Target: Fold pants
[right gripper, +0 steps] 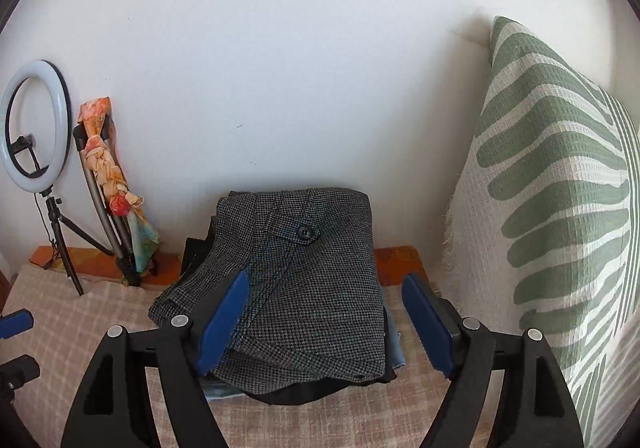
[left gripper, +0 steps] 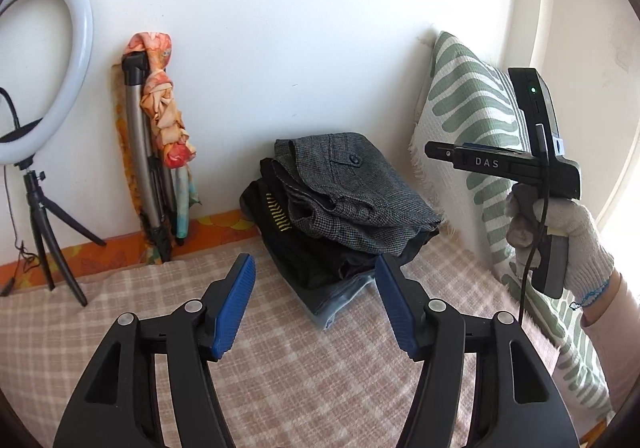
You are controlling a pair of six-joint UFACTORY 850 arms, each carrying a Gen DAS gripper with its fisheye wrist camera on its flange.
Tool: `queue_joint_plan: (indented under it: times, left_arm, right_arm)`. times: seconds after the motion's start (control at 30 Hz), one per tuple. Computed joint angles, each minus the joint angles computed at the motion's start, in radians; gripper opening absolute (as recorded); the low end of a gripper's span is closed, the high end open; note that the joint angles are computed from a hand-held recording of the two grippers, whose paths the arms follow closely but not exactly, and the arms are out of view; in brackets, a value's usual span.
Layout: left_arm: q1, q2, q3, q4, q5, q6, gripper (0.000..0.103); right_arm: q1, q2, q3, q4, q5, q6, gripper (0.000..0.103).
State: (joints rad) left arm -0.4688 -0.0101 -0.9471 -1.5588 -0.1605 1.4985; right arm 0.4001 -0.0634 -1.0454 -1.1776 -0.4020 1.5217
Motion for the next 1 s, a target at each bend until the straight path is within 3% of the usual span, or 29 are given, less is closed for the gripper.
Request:
queue_joint_plan:
  times: [0.1,0.27,0.37,0.47,0.53,0.73,0.9,1.0]
  left_arm:
    - [0.009,0.047,0.039,0.065,-0.006,-0.066,0.067]
    - [0.034,0.13,0.103,0.147,-0.048,-0.165,0.068]
    - [0.031,0.189,0.154,0.131,-0.024,-0.128,0.068]
    - [0.03,0.244,0.201,0.126,0.012,-0.114,0.079]
    - [0.035,0.28,0.233,0.085,0.018,-0.069,0.08]
    - [0.047,0.368,0.316,0.14,0.047,-0.099,0.081]
    - [0.065,0.409,0.376,-0.017,0.056,0.081,0.081]
    - [0.08,0.416,0.397,-0.04,0.046,0.093,0.082]
  right_arm:
    - [0.055,0.064,0.056,-0.014,-0.048,0.073,0.086]
    - [0.173,0.141,0.118,-0.02,-0.206,0.123,0.089]
    - [0.238,0.176,0.148,-0.019,-0.249,0.171,0.09]
    - [0.314,0.19,0.164,-0.038,-0.329,0.234,0.094]
    - [0.369,0.2,0.179,-0.046,-0.377,0.276,0.099]
    - [0.475,0.203,0.207,-0.041,-0.429,0.385,0.103]
    - [0.533,0.182,0.214,-0.039,-0.468,0.449,0.103]
    - [0.554,0.172,0.22,-0.044,-0.481,0.497,0.103]
